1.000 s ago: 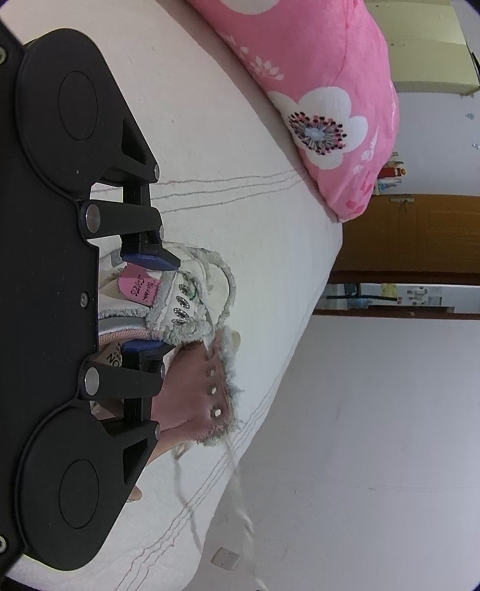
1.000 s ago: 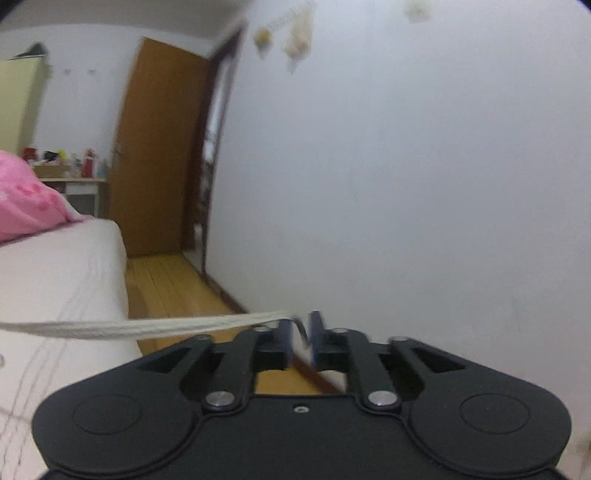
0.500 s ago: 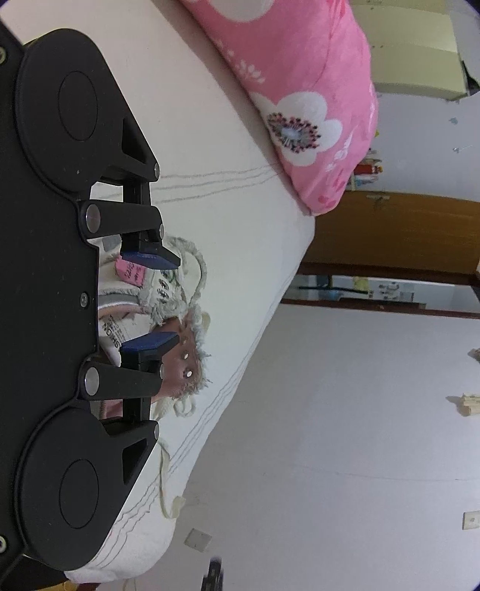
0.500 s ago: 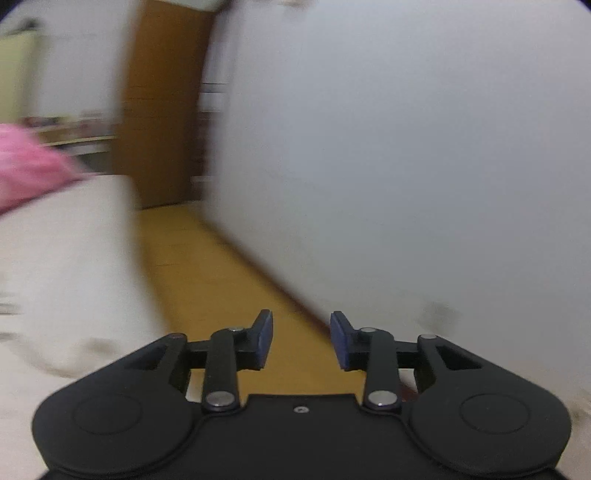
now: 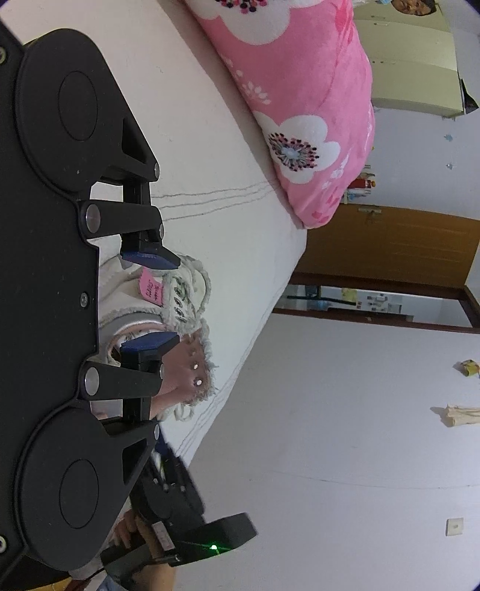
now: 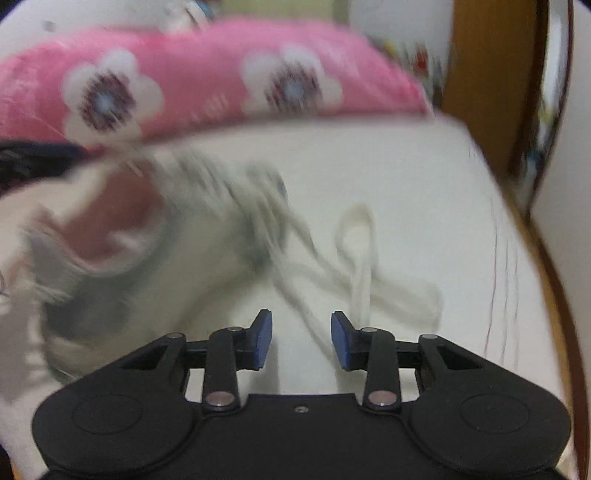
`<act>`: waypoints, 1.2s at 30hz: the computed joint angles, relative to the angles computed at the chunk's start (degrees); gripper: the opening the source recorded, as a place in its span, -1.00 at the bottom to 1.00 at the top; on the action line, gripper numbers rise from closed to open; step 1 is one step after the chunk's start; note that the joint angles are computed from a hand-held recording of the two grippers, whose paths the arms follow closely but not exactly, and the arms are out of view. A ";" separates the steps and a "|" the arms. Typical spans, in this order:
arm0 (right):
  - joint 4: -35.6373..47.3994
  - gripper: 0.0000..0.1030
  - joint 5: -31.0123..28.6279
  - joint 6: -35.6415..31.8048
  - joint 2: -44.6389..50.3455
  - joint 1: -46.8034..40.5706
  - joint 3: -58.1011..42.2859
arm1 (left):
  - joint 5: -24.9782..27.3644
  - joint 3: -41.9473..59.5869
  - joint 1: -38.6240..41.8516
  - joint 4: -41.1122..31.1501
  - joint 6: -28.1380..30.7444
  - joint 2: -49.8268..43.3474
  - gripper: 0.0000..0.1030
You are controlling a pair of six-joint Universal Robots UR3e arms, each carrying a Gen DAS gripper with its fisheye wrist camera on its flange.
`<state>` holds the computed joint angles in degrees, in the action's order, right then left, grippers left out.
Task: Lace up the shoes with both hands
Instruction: 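Release the lace and bring the right gripper back to the sneaker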
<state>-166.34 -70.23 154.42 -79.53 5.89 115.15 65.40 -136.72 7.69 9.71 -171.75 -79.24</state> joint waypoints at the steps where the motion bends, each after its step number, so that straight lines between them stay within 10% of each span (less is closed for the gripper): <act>1: 0.07 -0.36 -1.29 1.67 -3.59 0.54 3.99 | -0.48 -0.44 0.56 0.20 0.07 0.16 -0.28; 7: 12.03 -0.34 4.90 -2.28 -27.30 -8.01 16.24 | -4.15 -3.43 3.37 2.63 -0.89 0.92 -0.28; 13: -0.95 -0.34 1.55 1.57 -6.10 -3.20 5.08 | -4.55 -6.03 3.85 4.49 -1.02 1.89 -0.26; 21: -3.81 -0.89 -7.17 -0.10 4.70 3.45 -0.22 | -7.98 -8.54 6.63 4.68 -0.93 4.35 -0.26; 26: -12.00 -0.93 -0.63 3.66 -0.57 -0.50 5.65 | -10.97 -11.20 9.06 4.28 -0.66 7.55 -0.11; 36: 13.01 -0.92 15.80 5.36 -5.82 4.26 -13.13 | -15.33 -15.45 13.24 6.43 -2.46 11.38 -0.11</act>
